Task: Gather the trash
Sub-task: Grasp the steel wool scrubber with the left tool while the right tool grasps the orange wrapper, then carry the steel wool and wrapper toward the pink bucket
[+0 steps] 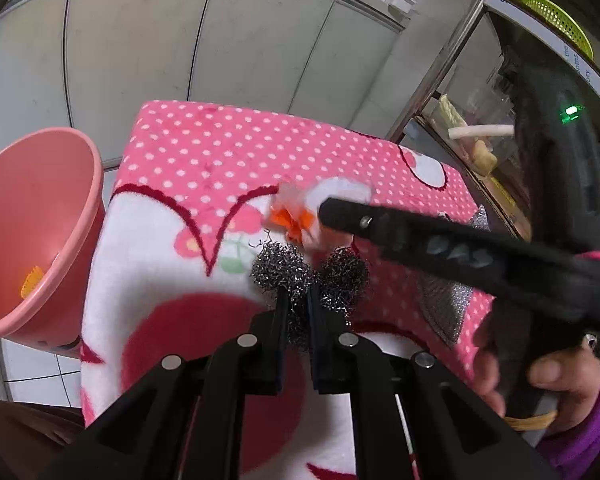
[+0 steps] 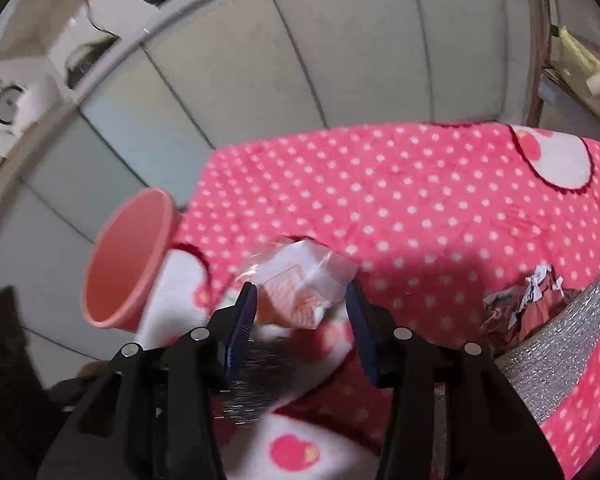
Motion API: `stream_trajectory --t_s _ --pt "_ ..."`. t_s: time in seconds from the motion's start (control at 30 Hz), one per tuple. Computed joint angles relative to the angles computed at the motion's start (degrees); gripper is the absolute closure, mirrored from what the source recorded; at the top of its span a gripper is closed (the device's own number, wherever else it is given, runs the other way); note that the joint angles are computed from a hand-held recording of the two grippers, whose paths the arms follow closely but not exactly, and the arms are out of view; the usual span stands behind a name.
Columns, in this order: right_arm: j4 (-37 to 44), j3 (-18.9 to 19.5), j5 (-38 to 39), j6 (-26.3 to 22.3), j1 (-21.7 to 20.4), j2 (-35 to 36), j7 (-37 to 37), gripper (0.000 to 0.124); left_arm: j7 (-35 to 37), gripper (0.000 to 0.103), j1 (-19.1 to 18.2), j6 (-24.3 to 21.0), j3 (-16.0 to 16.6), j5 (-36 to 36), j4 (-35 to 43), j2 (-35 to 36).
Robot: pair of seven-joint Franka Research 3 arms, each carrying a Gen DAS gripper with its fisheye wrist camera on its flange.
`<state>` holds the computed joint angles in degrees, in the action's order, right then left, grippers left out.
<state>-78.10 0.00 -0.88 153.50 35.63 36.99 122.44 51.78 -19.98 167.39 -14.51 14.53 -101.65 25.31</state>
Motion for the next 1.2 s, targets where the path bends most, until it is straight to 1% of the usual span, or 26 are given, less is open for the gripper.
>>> stream_trajectory --t_s 0.1,0.17,0.23,0.33,0.37,0.43,0.5,0.6,0.63,0.7,0.77,0.8,0.87,0.9,1.0,1.07,1.17,1.2 --pt "-2.52 -0.63 0.09 3.31 0.18 -0.86 1.0 0.077 1.45 0.095 1.24 0.43 -0.98 -0.9 -0.73 -0.2" --pt "-1.84 -1.51 -1.1 3.18 0.84 -0.58 1.02 0.079 2.05 0.095 1.68 0.7 -1.27 -1.39 -1.13 -0.35" --pt "-1.39 -1.11 -1.33 3.19 0.43 -0.45 -0.14 0.09 2.59 0.095 2.17 1.45 -1.65 -2.01 -1.93 -0.79" --pt "-2.1 -1.79 -2.17 3.79 1.02 -1.1 0.03 0.099 1.75 0.096 1.33 2.37 -0.42 -1.25 -3.08 -1.89" --pt "-2.65 -1.98 -2.38 4.32 1.15 -1.51 0.26 0.104 1.53 0.096 1.27 2.83 -0.2 -1.03 -3.64 -2.36" --pt "-4.21 -2.69 -2.91 5.81 1.7 -2.63 1.46 0.105 1.05 0.096 1.34 3.73 0.04 -0.79 -4.75 -3.36" --pt "-6.17 -4.76 -4.91 7.59 3.3 -4.19 3.82 0.105 0.18 0.096 1.0 4.71 0.78 -0.02 -5.94 -4.55" --pt "-7.6 -7.12 -7.89 8.84 5.02 -5.64 7.15 0.106 -2.01 0.097 -0.44 5.84 2.96 2.6 -7.2 -6.16" --pt "-8.13 -9.21 -10.02 9.08 6.47 -6.25 9.58 0.106 -3.74 0.098 -1.69 6.01 4.58 4.29 -7.53 -6.73" --pt "-8.95 -9.36 -11.42 9.51 6.23 -7.15 11.33 0.106 -8.44 0.098 -4.54 6.47 8.51 9.04 -8.26 -8.01" --pt "-9.71 -10.57 -13.84 9.97 6.89 -8.08 13.84 0.106 -11.7 0.098 -4.82 7.29 9.7 11.88 -9.03 -9.09" --pt "-9.8 -10.44 -14.52 10.03 6.74 -8.33 14.46 0.106 -13.11 0.098 -4.75 7.6 10.01 13.03 -9.25 -9.44" --pt "-9.44 -9.69 -15.4 10.23 6.16 -8.54 14.88 0.106 -17.24 0.098 -5.62 8.17 11.91 16.7 -9.79 -10.41" --pt "-8.98 -9.25 -15.79 10.44 5.91 -8.47 14.69 0.106 -21.2 0.098 -7.2 8.21 14.39 20.46 -9.95 -11.13" --pt "-6.14 -7.89 -16.1 10.18 5.51 -7.05 13.61 0.106 -30.72 0.098 -9.58 7.58 18.6 29.87 -9.95 -12.61" --pt "-3.49 -7.02 -15.98 9.73 5.52 -5.56 12.11 0.106 -38.7 0.098 -11.24 6.06 21.39 37.56 -9.93 -13.97" --pt "1.73 -5.77 -15.27 8.26 5.58 -2.59 9.02 0.106 -45.88 0.098 -10.99 3.76 22.21 44.62 -10.06 -15.46" --pt "3.76 -5.33 -14.86 7.66 5.63 -1.41 7.86 0.106 -48.72 0.098 -10.92 2.29 22.49 47.52 -10.32 -16.26"
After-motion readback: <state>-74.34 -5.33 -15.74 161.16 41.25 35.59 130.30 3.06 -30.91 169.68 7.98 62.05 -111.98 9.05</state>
